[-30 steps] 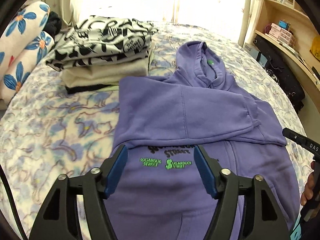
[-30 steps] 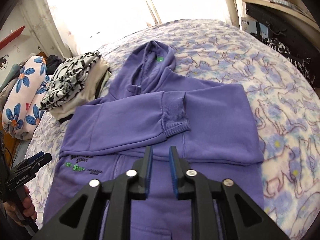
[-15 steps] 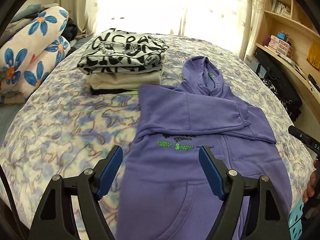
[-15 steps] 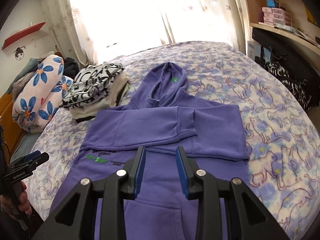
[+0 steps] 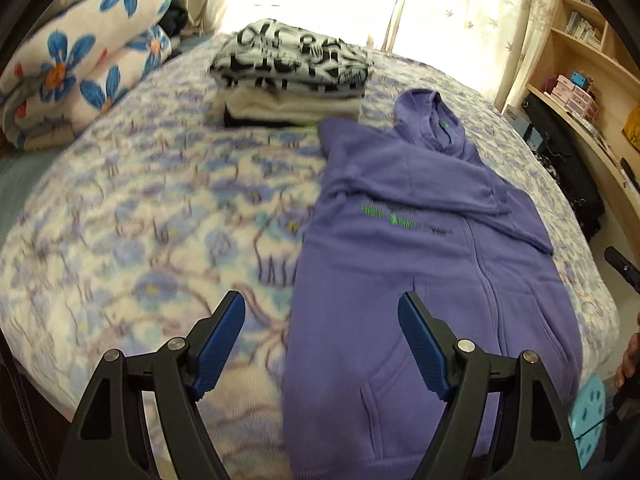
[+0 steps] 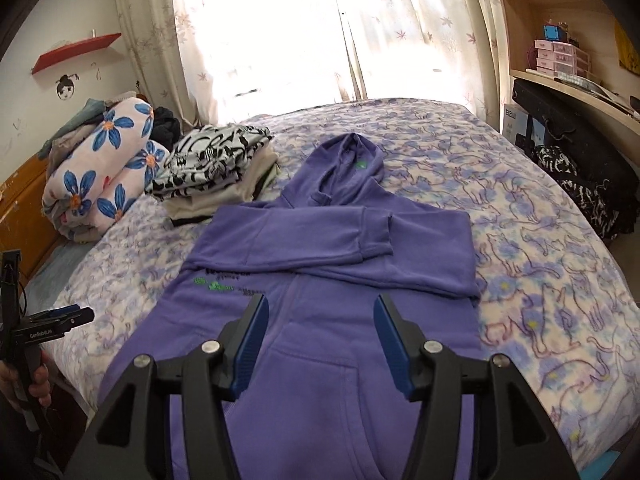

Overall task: Fold large clothes
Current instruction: 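Move both open tools toward the hem of the purple hoodie, then close both tools on the hoodie hem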

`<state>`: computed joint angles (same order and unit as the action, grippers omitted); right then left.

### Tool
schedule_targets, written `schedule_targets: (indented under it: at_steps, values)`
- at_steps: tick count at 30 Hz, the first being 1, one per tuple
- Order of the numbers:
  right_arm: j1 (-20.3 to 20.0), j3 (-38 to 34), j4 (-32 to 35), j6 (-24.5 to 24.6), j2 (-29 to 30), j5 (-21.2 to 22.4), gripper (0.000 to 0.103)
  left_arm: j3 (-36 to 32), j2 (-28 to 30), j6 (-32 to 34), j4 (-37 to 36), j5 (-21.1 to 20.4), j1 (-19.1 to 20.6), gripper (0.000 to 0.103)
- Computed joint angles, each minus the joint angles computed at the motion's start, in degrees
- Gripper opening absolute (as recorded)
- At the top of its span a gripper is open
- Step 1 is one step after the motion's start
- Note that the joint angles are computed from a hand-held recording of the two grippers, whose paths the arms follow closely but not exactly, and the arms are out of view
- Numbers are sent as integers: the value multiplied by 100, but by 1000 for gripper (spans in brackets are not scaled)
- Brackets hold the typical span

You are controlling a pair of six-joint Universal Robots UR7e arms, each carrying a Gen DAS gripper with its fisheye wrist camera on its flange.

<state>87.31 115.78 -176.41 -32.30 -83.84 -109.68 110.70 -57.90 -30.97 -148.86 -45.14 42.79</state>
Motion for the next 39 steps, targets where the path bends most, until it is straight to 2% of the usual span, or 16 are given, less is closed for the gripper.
schedule_targets:
  at_steps: [5, 11, 15, 20, 22, 27, 31, 35, 39]
  values:
    - [-196, 214, 218, -28, -284, -15, 55, 339, -125, -257, -83, -660, 172, 77]
    - [-598, 475, 466, 66, -640, -57, 55, 499, 69, -376, -117, -1330, 415, 77]
    - [-930, 624, 646, 55, -891, -174, 55, 626, 191, -177, -314, -1258, 382, 78]
    - [-1406, 727, 934, 86, -1180, -191, 55, 671, 209, 39, -477, -1426, 439, 83]
    - [-1612, 749, 1193, 198, -1314, -57, 55, 677, 215, 141, -543, -1527, 481, 84]
    - [-2074, 766, 2019, 377, -1562, 639, 55, 594, 235, 244, -470, -1757, 626, 85]
    - [-2064, 823, 2060, 284, -1467, 605, 55, 494, 298, 282, -411, -1876, 708, 85]
    - [-2096, 840, 2140, 183, -1459, 835, 55, 493, 329, 443, -448, -1855, 693, 85]
    - [-2123, 824, 2512, -69, -1572, 1023, 53, 546, 291, 602, -437, -1979, 639, 85]
